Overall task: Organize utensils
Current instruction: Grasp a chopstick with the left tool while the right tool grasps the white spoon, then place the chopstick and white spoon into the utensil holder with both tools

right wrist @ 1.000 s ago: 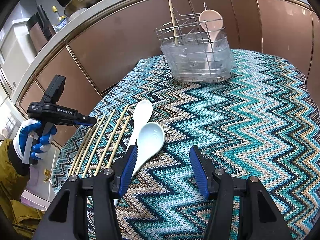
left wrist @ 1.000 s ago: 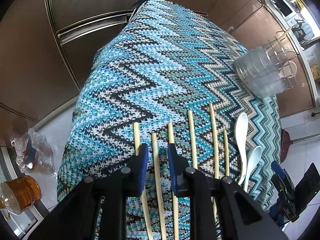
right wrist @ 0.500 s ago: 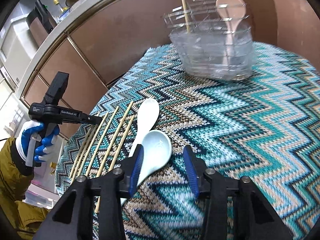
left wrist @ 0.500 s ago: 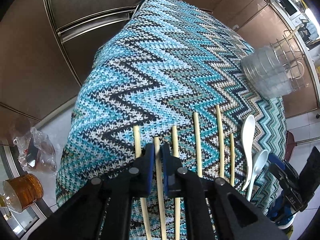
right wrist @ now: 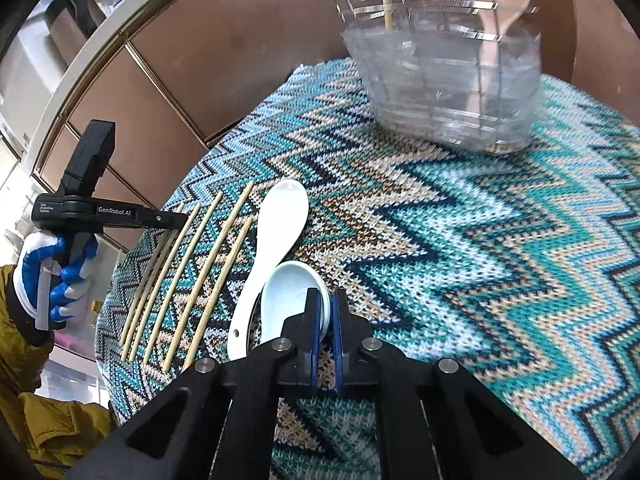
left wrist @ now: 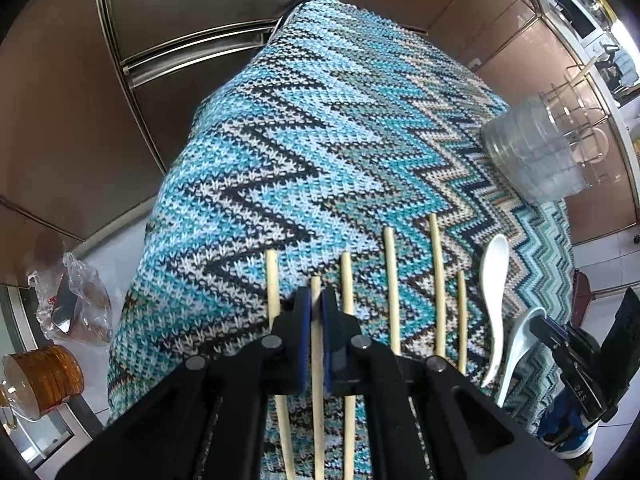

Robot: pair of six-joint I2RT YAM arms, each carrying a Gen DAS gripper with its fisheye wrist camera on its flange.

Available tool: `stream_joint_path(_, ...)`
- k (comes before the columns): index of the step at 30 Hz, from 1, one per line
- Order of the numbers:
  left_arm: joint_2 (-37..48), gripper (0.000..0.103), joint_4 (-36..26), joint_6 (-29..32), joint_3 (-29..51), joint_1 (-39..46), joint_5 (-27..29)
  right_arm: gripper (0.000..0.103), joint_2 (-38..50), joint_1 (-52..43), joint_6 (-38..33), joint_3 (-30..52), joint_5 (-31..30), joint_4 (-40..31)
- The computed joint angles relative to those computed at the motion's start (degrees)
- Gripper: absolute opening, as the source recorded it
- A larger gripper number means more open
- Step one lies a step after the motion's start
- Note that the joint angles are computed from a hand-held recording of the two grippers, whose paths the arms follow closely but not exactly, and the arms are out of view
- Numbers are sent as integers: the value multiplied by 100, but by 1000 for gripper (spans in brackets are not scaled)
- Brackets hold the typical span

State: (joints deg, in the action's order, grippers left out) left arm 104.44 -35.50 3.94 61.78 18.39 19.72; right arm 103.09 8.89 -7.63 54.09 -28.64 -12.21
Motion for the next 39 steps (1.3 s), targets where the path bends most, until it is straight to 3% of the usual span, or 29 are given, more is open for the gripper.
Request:
stream_joint_path(12,-1667,5,-227,551,-733,547,581,6,-2394,-25,146,-1356,633,-65)
stream_joint_path(25,-3412,5,-876,1534,-1230,1600,1556,6,-5480,293,522,-1941,1546,-1593)
stream_joint_path(31,-3737,5,-1115,1713,-1087,1813,1809,6,-5966,370,624,-1846,1888,-1945)
stream_joint_path(39,-3867,5,-1382,1822,-856,1985,2035,6,-6064,248,687,-1850,1868,-1937)
